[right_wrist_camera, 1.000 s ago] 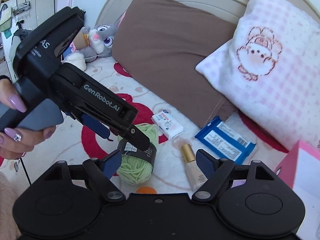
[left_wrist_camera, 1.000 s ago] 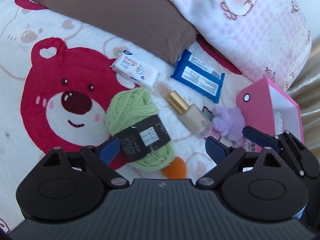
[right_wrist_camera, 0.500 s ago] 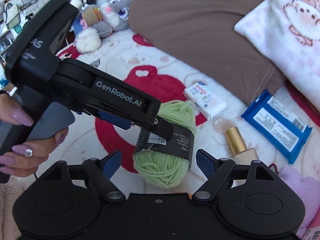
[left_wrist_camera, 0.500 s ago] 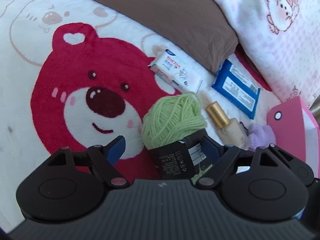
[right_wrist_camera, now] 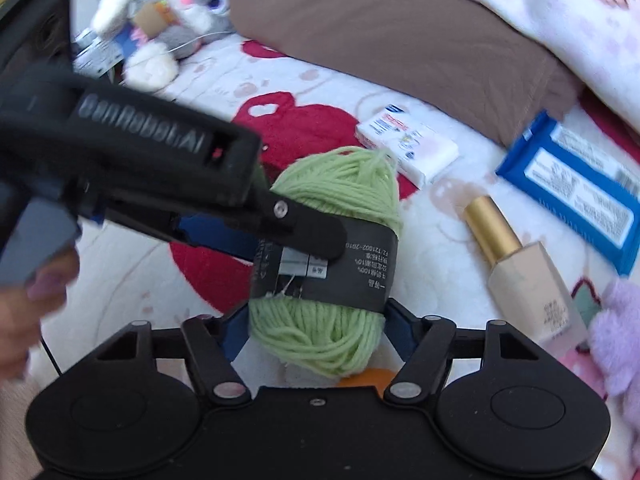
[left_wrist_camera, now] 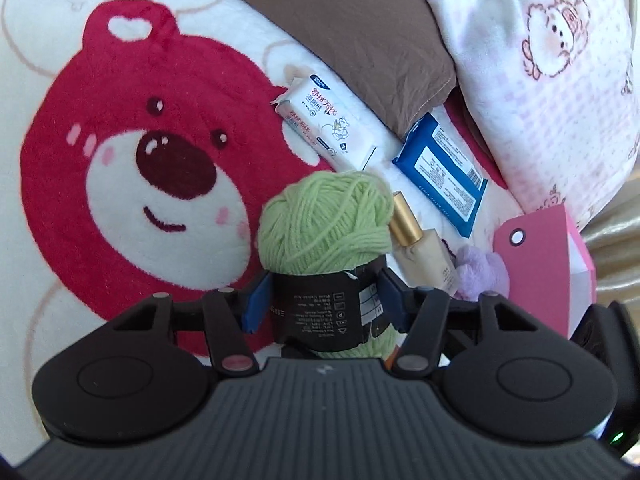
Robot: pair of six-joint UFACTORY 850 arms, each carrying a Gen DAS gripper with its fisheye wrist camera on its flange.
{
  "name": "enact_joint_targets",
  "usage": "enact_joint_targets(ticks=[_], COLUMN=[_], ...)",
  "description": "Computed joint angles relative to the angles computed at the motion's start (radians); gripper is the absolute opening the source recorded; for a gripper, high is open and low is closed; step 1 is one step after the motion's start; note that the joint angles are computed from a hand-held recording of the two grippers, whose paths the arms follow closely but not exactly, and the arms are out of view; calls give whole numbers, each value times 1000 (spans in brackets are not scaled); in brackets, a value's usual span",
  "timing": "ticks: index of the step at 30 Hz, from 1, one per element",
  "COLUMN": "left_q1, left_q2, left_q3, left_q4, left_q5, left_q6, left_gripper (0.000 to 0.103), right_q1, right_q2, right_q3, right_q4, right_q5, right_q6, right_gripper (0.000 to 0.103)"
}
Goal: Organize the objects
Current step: 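Move the left tool to the green yarn ball and close on it, then lift the yarn ball with the left tool and carry it into the pink box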
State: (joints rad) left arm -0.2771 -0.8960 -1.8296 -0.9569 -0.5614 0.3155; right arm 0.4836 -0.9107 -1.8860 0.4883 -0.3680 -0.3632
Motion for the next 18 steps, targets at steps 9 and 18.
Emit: enact_joint_targets(ticks=[9,18], left_q1=[4,-43], left_q2=[30,164], left_q3=[30,134], left_q4=[-63,-59], left_q5=[-21,63], left_q6=[68,185], left_gripper=[54,52], right_q1=[13,21], right_q2=[24,186], right_q3=[33,206], right_q4=[-103,-64], right_q5=[35,142], right_q6=[100,135], right_gripper=[60,57])
